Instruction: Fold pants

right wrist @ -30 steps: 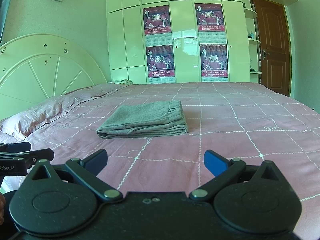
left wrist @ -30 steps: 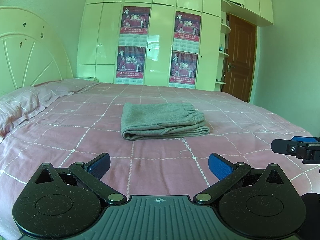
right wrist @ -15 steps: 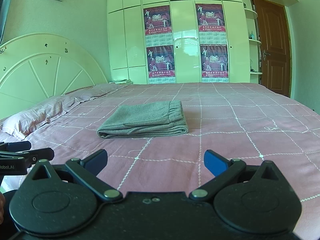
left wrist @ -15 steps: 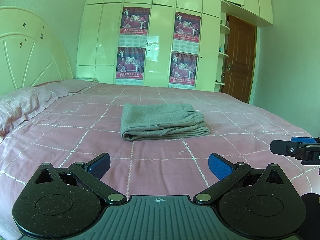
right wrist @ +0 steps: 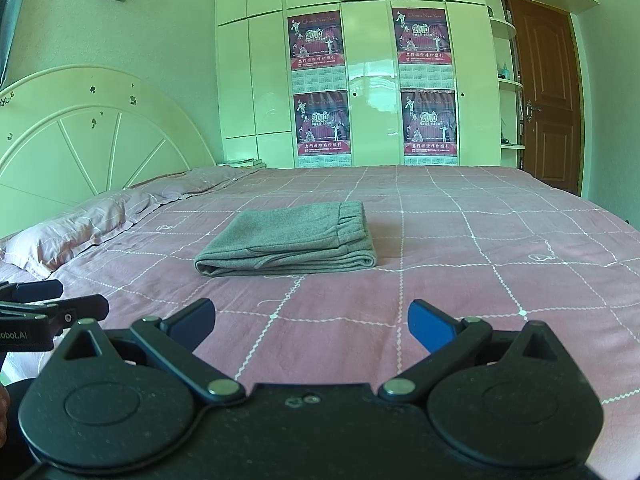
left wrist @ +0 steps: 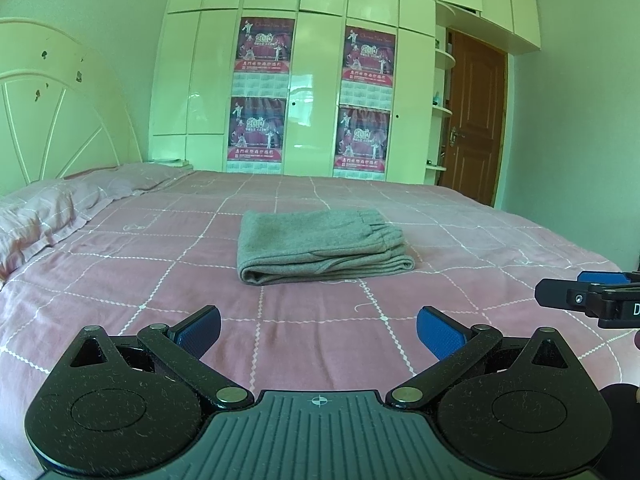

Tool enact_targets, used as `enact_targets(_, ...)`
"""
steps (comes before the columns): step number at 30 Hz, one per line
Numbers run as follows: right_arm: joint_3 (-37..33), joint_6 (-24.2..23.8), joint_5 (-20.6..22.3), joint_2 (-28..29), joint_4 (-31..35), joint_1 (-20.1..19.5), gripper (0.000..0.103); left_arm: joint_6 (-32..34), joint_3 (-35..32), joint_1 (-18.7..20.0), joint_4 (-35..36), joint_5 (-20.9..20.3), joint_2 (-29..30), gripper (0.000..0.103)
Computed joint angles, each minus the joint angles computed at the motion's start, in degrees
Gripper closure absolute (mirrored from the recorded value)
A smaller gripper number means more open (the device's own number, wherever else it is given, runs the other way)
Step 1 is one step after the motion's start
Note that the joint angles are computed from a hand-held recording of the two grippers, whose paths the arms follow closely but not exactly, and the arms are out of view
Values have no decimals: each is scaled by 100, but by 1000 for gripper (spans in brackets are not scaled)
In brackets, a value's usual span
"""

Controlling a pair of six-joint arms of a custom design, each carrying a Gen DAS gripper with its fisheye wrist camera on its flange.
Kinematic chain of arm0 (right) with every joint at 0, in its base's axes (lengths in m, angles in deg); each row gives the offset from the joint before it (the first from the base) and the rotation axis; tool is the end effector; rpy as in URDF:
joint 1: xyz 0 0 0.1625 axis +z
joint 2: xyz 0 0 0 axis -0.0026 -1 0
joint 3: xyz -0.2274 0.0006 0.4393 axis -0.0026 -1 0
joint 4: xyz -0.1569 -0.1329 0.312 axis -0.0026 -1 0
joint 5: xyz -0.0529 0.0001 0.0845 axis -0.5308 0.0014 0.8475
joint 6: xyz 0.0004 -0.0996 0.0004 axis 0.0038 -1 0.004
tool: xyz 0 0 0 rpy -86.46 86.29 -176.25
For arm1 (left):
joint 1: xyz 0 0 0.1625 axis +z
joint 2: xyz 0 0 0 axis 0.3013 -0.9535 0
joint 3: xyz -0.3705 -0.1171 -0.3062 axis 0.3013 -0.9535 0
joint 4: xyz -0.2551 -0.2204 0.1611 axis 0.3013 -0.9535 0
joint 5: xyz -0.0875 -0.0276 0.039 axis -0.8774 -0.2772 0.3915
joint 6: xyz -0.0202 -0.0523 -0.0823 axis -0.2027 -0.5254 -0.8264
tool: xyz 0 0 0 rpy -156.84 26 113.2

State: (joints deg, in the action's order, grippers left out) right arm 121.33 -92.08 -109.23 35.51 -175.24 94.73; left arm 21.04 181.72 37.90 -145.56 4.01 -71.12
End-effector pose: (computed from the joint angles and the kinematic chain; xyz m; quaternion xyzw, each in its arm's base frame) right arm 0.1436 -0.5244 0.1142 0.1865 -0.7596 0.5475 0.2975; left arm -0.1800 -0.5842 0.1234 0.3185 0.7923 -0.4836 0.1924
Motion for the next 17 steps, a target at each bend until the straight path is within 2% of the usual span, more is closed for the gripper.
enact_targets(17,1,-8,-10,-2,7,6,6,131,75,17,-323,-172,13,0)
